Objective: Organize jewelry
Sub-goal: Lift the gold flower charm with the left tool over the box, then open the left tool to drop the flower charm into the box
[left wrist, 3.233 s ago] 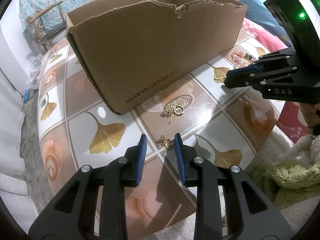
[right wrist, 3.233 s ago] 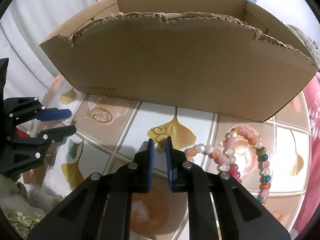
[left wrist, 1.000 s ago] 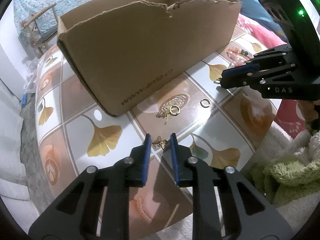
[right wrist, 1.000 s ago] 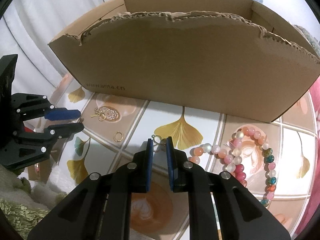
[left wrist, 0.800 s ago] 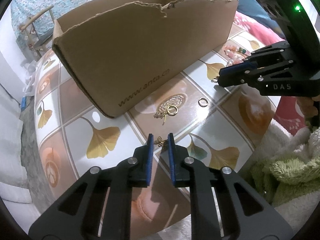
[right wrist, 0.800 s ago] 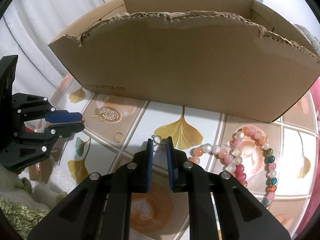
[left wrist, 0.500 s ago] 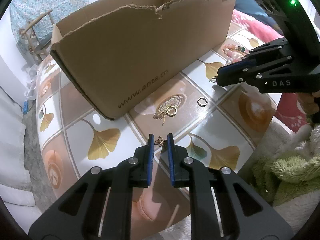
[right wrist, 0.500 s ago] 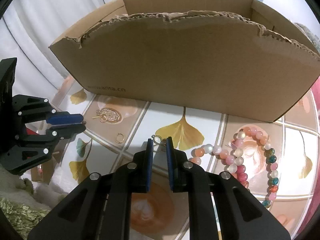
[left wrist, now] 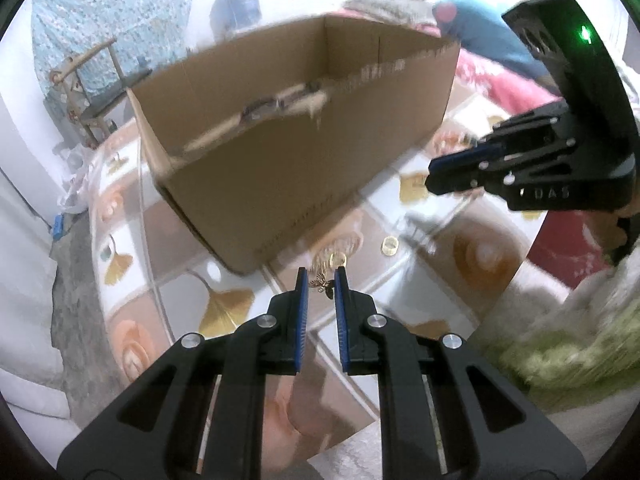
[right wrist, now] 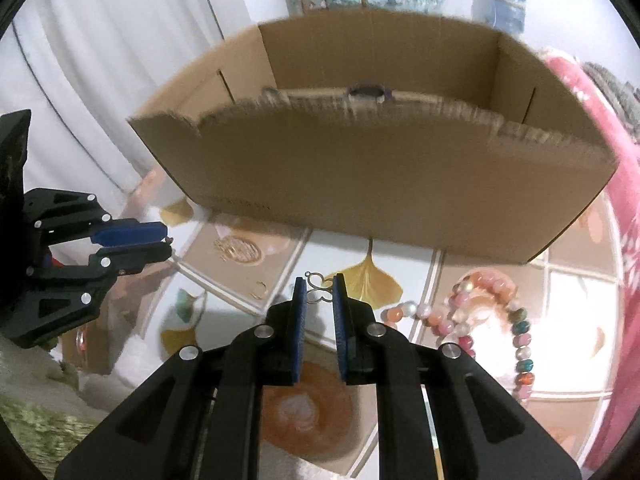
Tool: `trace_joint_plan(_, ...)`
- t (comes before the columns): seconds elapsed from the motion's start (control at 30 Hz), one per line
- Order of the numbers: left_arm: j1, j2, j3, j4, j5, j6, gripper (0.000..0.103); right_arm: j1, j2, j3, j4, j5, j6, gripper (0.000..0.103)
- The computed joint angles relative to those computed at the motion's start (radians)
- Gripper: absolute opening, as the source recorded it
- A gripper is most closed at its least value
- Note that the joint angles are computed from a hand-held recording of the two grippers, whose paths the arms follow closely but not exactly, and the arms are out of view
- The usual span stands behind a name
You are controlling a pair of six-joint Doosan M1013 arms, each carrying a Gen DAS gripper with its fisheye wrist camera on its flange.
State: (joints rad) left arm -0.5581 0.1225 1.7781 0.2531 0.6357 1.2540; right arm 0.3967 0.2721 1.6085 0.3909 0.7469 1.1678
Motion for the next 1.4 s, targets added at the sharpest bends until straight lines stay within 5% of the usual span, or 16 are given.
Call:
trace_joint_plan(0.2, 0.013, -0.025, -0.029, -0.028, -0.083, 0.035, 0.012, -0.021, -0.044, -0.017, 0.131, -0.025, -0.126, 0.013)
trace_joint_plan(0.4, 0.056, 0.006, -0.107, -0.075, -0.129, 0.124, 0.012, -0.048, -0.015, -0.102, 0.260, -0.018, -0.262, 0.013)
trace_joint_plan(0.5, 0.079, 0.060, -0.171, -0.074, -0.058, 0.136, 0.012, -0.051, 0.057, -0.202, 0.233, 0.056, -0.225, 0.013)
trace_joint_plan(0.73, 0.129, 0.202, -0.336, -0.170, 0.186, 0.251, 0.012, -0.064, 0.263, -0.476, 0.088, 0.377, 0.006, 0.013)
trace_joint_plan(0.87, 0.143, 0.248, -0.391, -0.203, 0.274, 0.262, 0.012, -0.069, 0.316, -0.542, 0.044, 0.444, 0.086, 0.013)
trace_joint_plan(1.13, 0.155, 0.252, -0.399, -0.230, 0.276, 0.245, 0.018, -0.082, 0.326, -0.549, 0.040, 0.425, 0.129, 0.022)
trace_joint_plan(1.27, 0.152, 0.238, -0.386, -0.206, 0.248, 0.220, 0.031, -0.089, 0.305, -0.525, 0.057, 0.381, 0.122, 0.023)
trace_joint_plan(1.4, 0.151, 0.215, -0.369, -0.188, 0.212, 0.189, 0.032, -0.099, 0.258, -0.475, 0.083, 0.310, 0.106, 0.030)
